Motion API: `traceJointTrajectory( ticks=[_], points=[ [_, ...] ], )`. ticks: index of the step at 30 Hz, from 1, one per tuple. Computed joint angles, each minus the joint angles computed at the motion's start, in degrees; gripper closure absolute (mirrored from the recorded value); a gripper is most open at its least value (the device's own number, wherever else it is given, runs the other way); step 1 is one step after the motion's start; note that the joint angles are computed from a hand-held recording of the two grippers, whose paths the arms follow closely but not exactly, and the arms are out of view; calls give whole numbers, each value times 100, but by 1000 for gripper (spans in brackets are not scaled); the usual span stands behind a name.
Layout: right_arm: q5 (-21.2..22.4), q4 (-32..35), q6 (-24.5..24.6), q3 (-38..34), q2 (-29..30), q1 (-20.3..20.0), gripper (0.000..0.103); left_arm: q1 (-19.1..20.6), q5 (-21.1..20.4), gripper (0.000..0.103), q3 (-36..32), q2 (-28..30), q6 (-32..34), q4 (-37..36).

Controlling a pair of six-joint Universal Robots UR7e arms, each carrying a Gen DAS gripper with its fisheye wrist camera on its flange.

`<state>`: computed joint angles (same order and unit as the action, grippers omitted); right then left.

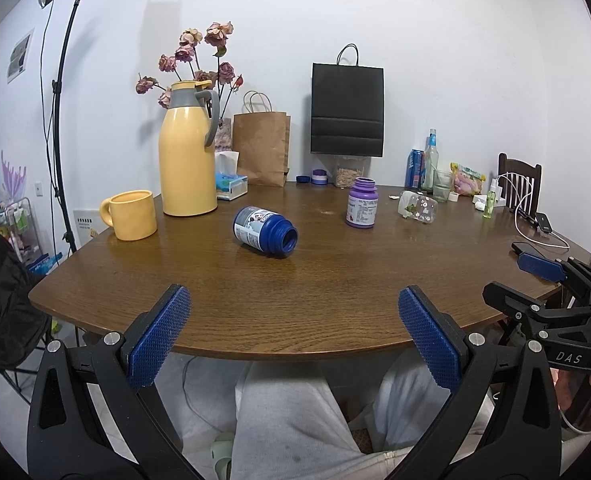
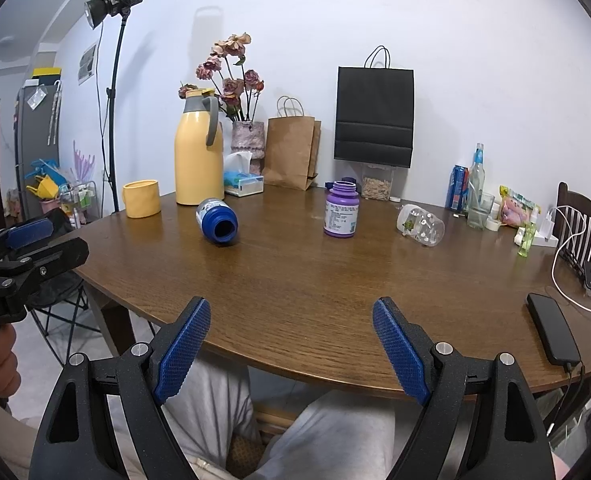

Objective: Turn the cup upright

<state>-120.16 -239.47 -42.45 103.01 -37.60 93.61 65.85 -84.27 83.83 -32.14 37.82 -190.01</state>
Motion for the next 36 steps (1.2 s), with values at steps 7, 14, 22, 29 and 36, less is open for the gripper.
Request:
traceJointTrajectory(
  ticks=[7, 14, 22, 29, 36],
  points=[
    [23, 39, 46, -42, -1, -75, 15, 8, 262, 0, -257, 154, -134, 342],
    [242, 745, 341, -304, -194, -233, 15, -12, 726, 0, -971, 583, -123, 502],
    [544, 2018, -33, -1228, -223, -226, 15, 38, 874, 0, -2252, 1047, -589, 1475],
    [821, 2852, -532, -2531, 150, -282, 15, 46, 861, 0, -3316, 1553, -283, 1654],
    [851, 4480, -215, -3758, 602, -402, 15, 138, 770, 0, -5801, 2697, -207, 3410]
  ],
)
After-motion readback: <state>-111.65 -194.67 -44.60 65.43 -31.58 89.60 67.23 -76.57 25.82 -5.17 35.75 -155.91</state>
